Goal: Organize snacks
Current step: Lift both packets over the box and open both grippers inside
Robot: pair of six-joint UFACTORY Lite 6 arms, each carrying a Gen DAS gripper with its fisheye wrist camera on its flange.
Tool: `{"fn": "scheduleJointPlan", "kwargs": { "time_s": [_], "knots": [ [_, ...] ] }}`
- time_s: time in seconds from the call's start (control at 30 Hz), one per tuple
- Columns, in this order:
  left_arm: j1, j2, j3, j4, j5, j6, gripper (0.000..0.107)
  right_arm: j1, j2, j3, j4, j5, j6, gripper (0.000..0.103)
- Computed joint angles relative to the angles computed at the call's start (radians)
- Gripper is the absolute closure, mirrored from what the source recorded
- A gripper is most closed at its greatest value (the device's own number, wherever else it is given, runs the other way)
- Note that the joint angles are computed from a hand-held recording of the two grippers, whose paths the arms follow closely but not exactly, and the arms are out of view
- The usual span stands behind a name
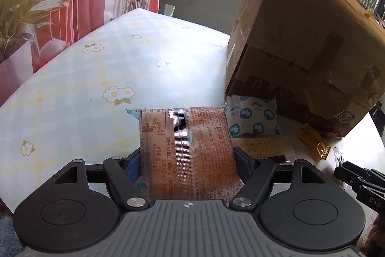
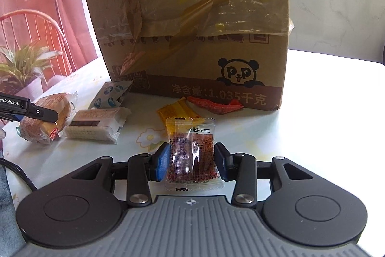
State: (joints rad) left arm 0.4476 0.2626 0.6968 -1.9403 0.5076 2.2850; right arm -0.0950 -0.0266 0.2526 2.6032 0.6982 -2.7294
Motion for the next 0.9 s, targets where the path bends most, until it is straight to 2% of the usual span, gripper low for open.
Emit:
{"fn": "scheduleJointPlan", "kwargs": {
  "time_s": [0.13,0.27,0.43,0.53,0.7,0.9],
  "knots": [
    [0.005,-0.069,-0.025,0.001,0.042,-0.001,0.030,-0.032,-0.063,-0.049,-0.021,0.031,0.043,0.060],
    [0.003,-0.169,-0.041,0.034,0.105,-0.010,0.030,-0.067,-0.180,-0.043,-0.152,-0.051,0.199,0.060],
    [-0.058,-0.279,0.015,0.120,0.153,-0.123,0.030,-0.135,-0.405,0.002,-0.417,-0.100,0.460,0.060],
    [-0.117,-0.309,0.095,0.171,0.169,-0.211,0.030,-0.165,-0.471,0.089,-0.569,-0.106,0.591,0.060],
    [-0.240,-0.262,0.293,0.230,0.130,-0.363,0.030,-0.218,-0.402,0.305,-0.708,-0.077,0.728,0.060],
    [-0.434,0.021,0.712,0.488,-0.024,-0.668,0.030,-0.132,-0.161,0.575,-0.595,-0.210,0.639,0.060]
  ]
}}
